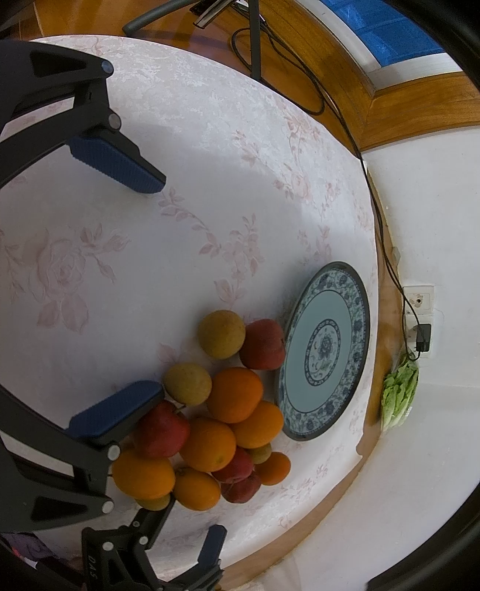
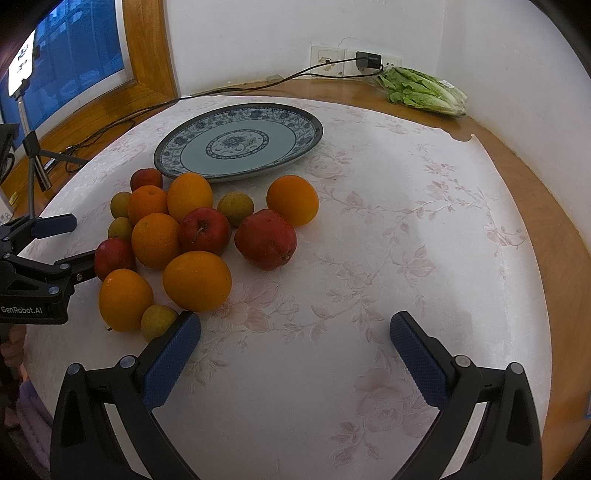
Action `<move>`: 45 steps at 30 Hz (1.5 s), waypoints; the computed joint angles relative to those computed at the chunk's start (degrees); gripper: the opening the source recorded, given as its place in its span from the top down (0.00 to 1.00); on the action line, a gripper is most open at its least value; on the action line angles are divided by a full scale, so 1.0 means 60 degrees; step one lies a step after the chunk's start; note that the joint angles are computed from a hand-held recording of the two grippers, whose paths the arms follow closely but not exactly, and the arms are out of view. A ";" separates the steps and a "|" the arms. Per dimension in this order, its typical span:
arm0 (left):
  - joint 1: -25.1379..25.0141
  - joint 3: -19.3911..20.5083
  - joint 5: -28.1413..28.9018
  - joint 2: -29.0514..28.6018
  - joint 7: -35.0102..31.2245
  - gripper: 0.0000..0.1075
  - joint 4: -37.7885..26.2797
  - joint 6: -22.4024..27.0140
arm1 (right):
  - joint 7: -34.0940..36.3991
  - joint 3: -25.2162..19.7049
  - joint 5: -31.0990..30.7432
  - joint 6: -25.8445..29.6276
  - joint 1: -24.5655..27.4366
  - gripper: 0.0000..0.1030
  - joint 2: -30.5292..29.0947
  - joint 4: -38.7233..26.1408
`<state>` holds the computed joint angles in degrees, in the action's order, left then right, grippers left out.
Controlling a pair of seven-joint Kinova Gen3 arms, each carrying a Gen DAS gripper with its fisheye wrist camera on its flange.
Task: Organize fruits
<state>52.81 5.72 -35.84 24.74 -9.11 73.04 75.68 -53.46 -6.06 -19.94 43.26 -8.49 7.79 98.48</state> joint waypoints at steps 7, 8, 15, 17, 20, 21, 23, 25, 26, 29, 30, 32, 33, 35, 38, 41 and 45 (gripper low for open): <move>-0.0115 0.0062 0.0146 -0.0256 -0.0043 0.05 0.0178 -0.0319 | -0.0013 0.0013 0.0062 0.0456 0.0039 0.04 0.0119 -0.0340; -0.0088 0.0073 0.0118 -0.0287 0.0008 0.06 0.0185 -0.0324 | 0.0140 -0.0001 -0.0072 0.0559 0.0108 0.05 0.0124 -0.0377; 0.0081 0.0127 -0.0185 -0.0356 0.0152 0.09 0.0103 -0.0198 | 0.0798 0.0042 -0.0872 0.1036 0.0415 0.15 0.0049 -0.0403; 0.0114 0.0160 -0.0235 -0.0366 0.0121 0.09 0.0043 -0.0178 | 0.0901 0.0062 -0.0998 0.1110 0.0448 0.16 0.0003 -0.0405; 0.0140 0.0214 -0.0230 -0.0402 0.0057 0.10 0.0002 -0.0251 | 0.1101 0.0084 -0.1086 0.1086 0.0456 0.17 -0.0113 -0.0346; 0.0150 0.0234 -0.0221 -0.0436 0.0056 0.10 0.0031 -0.0338 | 0.1150 0.0095 -0.1109 0.1086 0.0452 0.17 -0.0150 -0.0331; 0.0144 0.0273 -0.0195 -0.0466 -0.0002 0.11 0.0020 -0.0517 | 0.1301 0.0113 -0.1198 0.1095 0.0457 0.17 -0.0248 -0.0268; 0.0162 0.0287 -0.0215 -0.0431 -0.0110 0.12 -0.0041 -0.0625 | 0.1437 0.0145 -0.1288 0.1161 0.0463 0.18 -0.0333 -0.0234; 0.0185 0.0289 -0.0233 -0.0359 -0.0213 0.14 -0.0140 -0.0605 | 0.1527 0.0160 -0.1348 0.1204 0.0470 0.18 -0.0389 -0.0206; 0.0183 0.0262 -0.0112 -0.0258 -0.0415 0.23 -0.0241 -0.0632 | 0.1748 0.0218 -0.1460 0.1327 0.0470 0.20 -0.0481 -0.0169; 0.0168 0.0254 -0.0036 -0.0265 -0.0429 0.25 -0.0203 -0.0725 | 0.1806 0.0241 -0.1475 0.1376 0.0469 0.21 -0.0492 -0.0163; 0.0107 0.0253 0.0103 -0.0323 -0.0448 0.31 -0.0094 -0.1043 | 0.1880 0.0279 -0.1503 0.1486 0.0470 0.23 -0.0499 -0.0163; 0.0100 0.0254 0.0135 -0.0328 -0.0492 0.32 -0.0085 -0.1132 | 0.1908 0.0295 -0.1528 0.1537 0.0475 0.24 -0.0506 -0.0155; 0.0137 0.0242 0.0141 -0.0275 -0.0610 0.36 -0.0152 -0.1160 | 0.1920 0.0321 -0.1549 0.1599 0.0477 0.24 -0.0496 -0.0158; 0.0115 0.0233 0.0246 -0.0310 -0.0693 0.46 -0.0077 -0.1445 | 0.1940 0.0355 -0.1622 0.1723 0.0515 0.24 -0.0464 -0.0199; 0.0044 0.0243 0.0398 -0.0375 -0.0740 0.57 0.0061 -0.1815 | 0.2023 0.0368 -0.1687 0.1776 0.0554 0.24 -0.0482 -0.0193; -0.0051 0.0253 0.0692 -0.0335 -0.0827 0.68 0.0100 -0.2008 | 0.2086 0.0390 -0.1731 0.1825 0.0575 0.24 -0.0501 -0.0162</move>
